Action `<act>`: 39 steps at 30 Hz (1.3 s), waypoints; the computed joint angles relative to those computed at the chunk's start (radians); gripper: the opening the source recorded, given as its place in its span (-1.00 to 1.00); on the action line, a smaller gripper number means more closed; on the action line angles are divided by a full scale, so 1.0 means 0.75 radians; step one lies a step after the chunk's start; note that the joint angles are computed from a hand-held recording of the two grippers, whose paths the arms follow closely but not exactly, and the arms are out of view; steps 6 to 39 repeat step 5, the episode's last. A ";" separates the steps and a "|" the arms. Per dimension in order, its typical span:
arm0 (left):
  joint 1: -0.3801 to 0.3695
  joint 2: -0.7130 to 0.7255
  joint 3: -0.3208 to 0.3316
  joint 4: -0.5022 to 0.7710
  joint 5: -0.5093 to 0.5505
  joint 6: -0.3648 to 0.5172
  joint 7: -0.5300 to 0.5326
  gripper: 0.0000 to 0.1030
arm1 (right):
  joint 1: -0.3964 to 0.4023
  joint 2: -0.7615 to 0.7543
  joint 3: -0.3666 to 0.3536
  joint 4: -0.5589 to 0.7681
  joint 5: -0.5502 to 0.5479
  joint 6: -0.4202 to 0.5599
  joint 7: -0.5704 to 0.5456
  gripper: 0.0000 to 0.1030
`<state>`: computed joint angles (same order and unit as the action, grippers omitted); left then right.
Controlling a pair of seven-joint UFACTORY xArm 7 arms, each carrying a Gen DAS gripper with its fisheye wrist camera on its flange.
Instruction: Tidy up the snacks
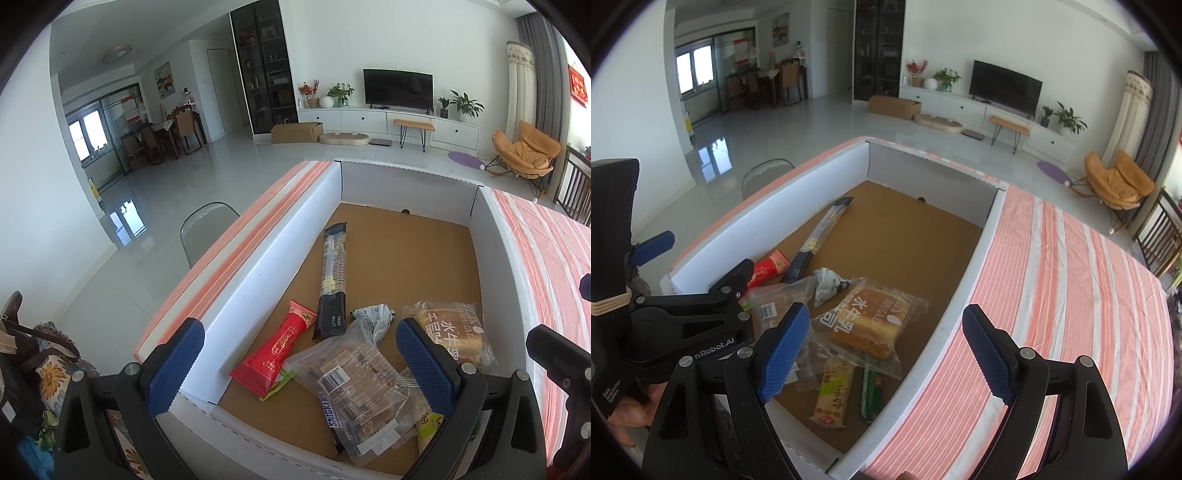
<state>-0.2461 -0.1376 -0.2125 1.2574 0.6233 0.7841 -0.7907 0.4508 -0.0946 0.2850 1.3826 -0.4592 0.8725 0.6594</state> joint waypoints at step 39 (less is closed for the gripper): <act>0.003 -0.005 0.002 -0.002 -0.028 -0.011 0.000 0.99 | 0.001 0.001 0.000 0.001 0.000 -0.001 0.002 0.70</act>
